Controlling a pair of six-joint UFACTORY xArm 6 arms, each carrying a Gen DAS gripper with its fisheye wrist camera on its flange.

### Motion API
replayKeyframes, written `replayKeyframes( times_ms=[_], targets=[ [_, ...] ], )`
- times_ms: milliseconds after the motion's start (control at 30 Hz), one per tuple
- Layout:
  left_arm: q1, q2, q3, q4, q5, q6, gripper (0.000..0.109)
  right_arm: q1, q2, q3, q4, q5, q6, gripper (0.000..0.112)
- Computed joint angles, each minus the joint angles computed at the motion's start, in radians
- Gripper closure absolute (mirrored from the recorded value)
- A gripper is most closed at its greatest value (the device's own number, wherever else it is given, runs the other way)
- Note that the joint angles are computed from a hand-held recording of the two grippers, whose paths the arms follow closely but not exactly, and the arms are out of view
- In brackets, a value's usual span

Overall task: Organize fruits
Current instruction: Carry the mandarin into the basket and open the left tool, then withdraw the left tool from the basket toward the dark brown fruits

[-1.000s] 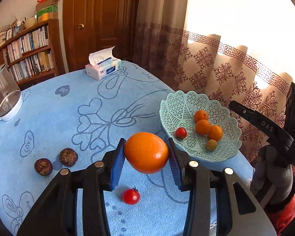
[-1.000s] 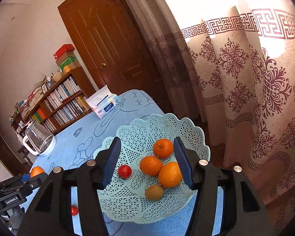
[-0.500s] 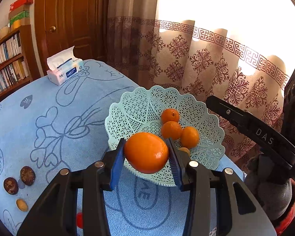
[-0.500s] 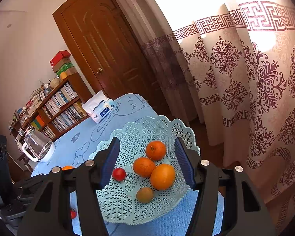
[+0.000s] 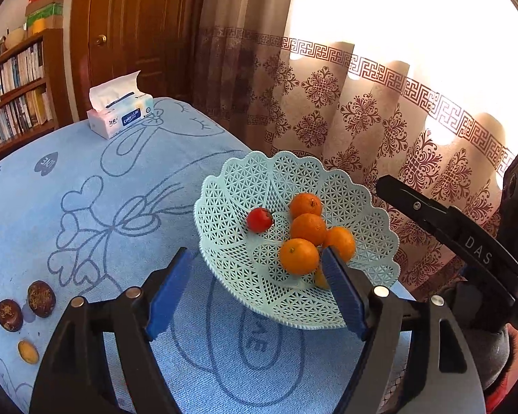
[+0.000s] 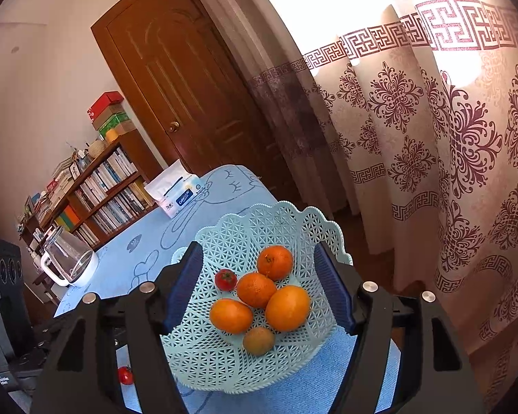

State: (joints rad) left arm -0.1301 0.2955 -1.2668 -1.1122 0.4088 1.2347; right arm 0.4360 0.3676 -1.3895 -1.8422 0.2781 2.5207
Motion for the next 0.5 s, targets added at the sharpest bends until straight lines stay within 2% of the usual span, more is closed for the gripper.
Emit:
replayKeyframes(
  times_ms=[100, 267, 500],
  targets=[
    [0.006, -0.004, 0.001, -0.018, -0.004, 0.002, 0.021, -0.002, 0.001, 0.003, 0.015, 0.003, -0.001, 0.044],
    [0.008, -0.006, 0.007, -0.002, -0.035, -0.012, 0.02, 0.0, -0.009, 0.014, -0.02, 0.019, 0.047, 0.035],
    [0.02, -0.026, 0.022, -0.05, -0.068, 0.03, 0.019, 0.007, -0.007, 0.009, -0.056, 0.018, 0.078, 0.034]
  ],
)
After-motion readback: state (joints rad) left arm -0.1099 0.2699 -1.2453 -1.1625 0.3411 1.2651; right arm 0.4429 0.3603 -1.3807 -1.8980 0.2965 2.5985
